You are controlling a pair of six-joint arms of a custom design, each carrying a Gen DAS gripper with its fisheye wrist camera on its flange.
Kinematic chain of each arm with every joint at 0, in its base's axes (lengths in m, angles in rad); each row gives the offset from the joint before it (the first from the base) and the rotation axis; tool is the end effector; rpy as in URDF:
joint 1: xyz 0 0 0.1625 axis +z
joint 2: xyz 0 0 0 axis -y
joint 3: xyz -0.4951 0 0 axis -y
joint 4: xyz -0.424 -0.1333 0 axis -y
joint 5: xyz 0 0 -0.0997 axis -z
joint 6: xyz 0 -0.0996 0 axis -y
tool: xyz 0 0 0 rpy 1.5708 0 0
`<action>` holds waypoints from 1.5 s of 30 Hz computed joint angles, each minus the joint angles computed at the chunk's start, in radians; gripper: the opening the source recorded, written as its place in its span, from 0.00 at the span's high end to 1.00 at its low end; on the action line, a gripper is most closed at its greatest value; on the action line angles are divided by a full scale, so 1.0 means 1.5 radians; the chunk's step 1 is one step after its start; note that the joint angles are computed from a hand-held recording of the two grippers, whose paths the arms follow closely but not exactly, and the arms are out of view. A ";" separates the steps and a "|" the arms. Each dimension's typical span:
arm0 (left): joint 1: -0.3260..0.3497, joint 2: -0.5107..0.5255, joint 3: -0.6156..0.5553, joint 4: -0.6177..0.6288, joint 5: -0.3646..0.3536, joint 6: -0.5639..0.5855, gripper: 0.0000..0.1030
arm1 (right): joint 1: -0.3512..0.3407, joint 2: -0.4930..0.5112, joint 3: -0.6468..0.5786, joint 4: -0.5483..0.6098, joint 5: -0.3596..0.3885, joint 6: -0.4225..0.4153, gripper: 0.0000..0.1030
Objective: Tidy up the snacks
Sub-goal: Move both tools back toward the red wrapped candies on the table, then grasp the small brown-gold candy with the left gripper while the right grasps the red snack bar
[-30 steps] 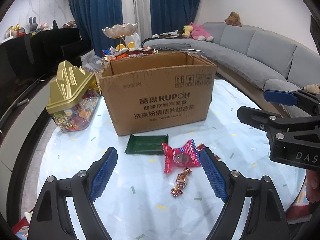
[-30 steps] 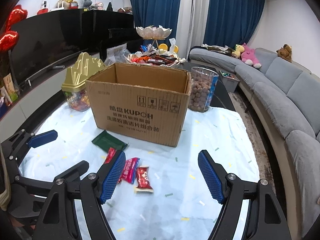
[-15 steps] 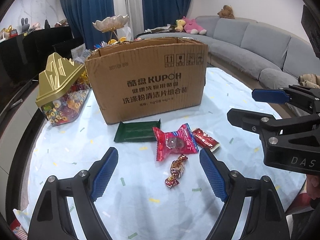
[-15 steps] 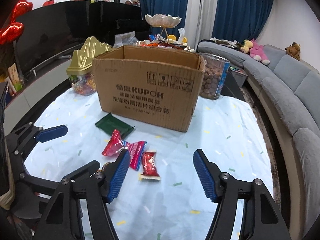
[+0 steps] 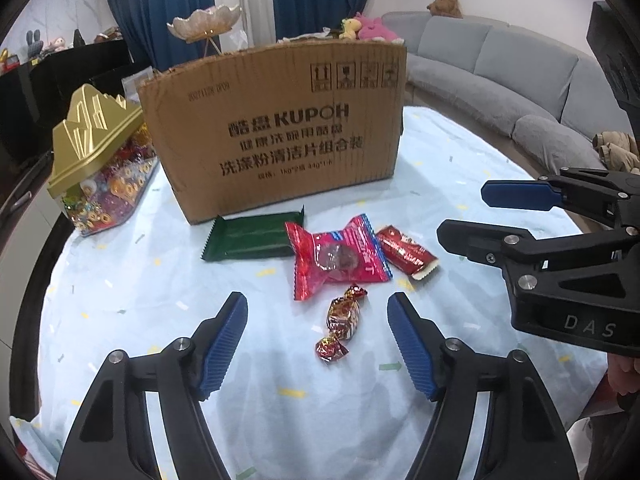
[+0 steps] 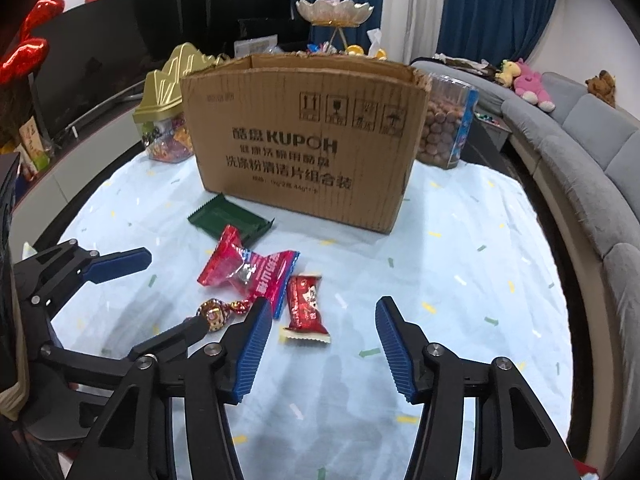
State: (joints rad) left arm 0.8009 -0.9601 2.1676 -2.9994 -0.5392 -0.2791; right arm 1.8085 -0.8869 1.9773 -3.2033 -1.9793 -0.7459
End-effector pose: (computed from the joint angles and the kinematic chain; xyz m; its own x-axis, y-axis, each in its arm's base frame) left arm -0.2209 -0.5422 0.1438 -0.6674 0.0207 -0.7444 0.5152 0.7346 -0.4415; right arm 0.2421 -0.6012 0.1434 -0.5536 -0.5774 0.6001 -0.7862 0.6000 -0.1480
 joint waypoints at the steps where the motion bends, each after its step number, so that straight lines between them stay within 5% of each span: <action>1: 0.002 0.001 -0.001 0.004 -0.003 -0.002 0.30 | -0.001 0.002 0.000 0.000 0.000 -0.003 0.48; 16: 0.032 0.008 -0.021 0.035 -0.054 -0.011 0.57 | -0.014 0.022 -0.023 0.047 0.007 0.005 0.64; 23: 0.039 0.014 -0.026 0.033 -0.068 -0.008 0.58 | -0.021 0.033 -0.038 0.071 0.015 0.011 0.66; 36: 0.048 0.018 -0.026 0.026 -0.083 -0.005 0.79 | -0.028 0.055 -0.061 0.111 0.014 0.018 0.73; 45: 0.045 0.014 -0.025 0.025 -0.079 -0.001 0.80 | -0.027 0.051 -0.057 0.107 0.014 0.015 0.76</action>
